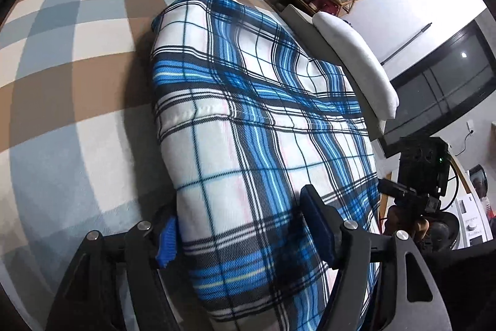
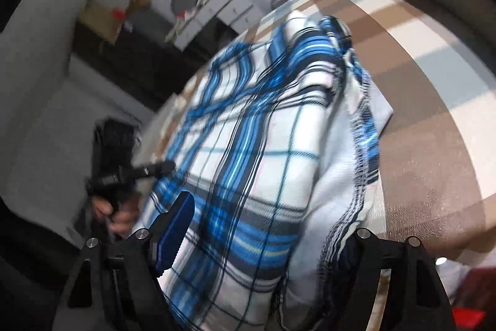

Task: Fold large clothes
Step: 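Grasp the folded plaid bundle with both grippers and lift it off the bed, then carry the lifted bundle with both grippers over to the grey bench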

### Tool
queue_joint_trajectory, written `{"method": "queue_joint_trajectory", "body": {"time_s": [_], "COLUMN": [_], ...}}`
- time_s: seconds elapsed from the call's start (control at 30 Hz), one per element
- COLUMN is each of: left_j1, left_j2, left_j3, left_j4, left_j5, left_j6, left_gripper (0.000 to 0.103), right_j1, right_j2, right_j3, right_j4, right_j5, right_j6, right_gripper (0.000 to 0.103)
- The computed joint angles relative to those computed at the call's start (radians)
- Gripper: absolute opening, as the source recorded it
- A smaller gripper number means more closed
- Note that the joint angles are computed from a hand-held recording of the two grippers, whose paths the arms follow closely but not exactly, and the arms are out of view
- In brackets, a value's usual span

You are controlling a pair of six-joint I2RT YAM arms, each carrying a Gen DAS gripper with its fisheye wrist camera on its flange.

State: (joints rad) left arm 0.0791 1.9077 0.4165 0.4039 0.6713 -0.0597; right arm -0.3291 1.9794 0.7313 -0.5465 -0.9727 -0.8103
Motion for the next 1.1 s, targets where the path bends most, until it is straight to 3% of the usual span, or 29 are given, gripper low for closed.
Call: {"method": "queue_joint_trajectory", "body": {"time_s": [0.1,0.2,0.27,0.3,0.33,0.43,0.57,0.73,0.87,0.97,1.03,1.1], "left_j1": [-0.021,-0.064,-0.082,-0.091,-0.098,-0.122,-0.077,0.131,0.459,0.735,0.917,1.029], "left_j2": [0.003,-0.025,-0.015,-0.013,-0.018,-0.081,-0.233,-0.463,-0.651,-0.672,-0.605,-0.512], "left_j3": [0.009,-0.013,-0.034,-0.041,-0.045,-0.094,-0.148,-0.162,-0.102,0.054,0.252,0.435], "left_j4": [0.019,0.044,0.090,0.105,0.113,0.142,0.087,-0.094,-0.365,-0.580,-0.756,-0.892], "left_j5": [-0.021,-0.094,-0.126,-0.135,-0.146,-0.223,-0.262,-0.194,-0.069,0.025,0.090,0.133], "left_j6": [-0.035,-0.071,-0.098,-0.104,-0.106,-0.099,-0.020,0.131,0.368,0.571,0.689,0.724], "left_gripper": [0.064,0.057,0.031,0.026,0.019,0.014,0.012,0.012,0.012,0.012,0.012,0.013], "right_j1": [0.080,0.153,0.170,0.192,0.205,0.262,0.357,0.562,0.815,1.012,1.103,1.174], "right_j2": [-0.096,-0.177,-0.180,-0.181,-0.193,-0.267,-0.353,-0.428,-0.396,-0.305,-0.233,-0.145], "right_j3": [-0.093,-0.153,-0.161,-0.168,-0.187,-0.258,-0.293,-0.268,-0.127,0.085,0.249,0.413], "right_j4": [0.197,0.280,0.300,0.323,0.363,0.494,0.556,0.664,0.746,0.783,0.772,0.759], "right_j5": [0.046,0.112,0.124,0.127,0.128,0.157,0.185,0.210,0.274,0.330,0.342,0.334], "right_j6": [0.128,0.236,0.281,0.321,0.359,0.447,0.552,0.741,0.916,1.001,1.047,1.129], "right_gripper": [0.079,0.078,0.065,0.047,0.038,0.029,0.026,0.024,0.024,0.024,0.024,0.025]}}
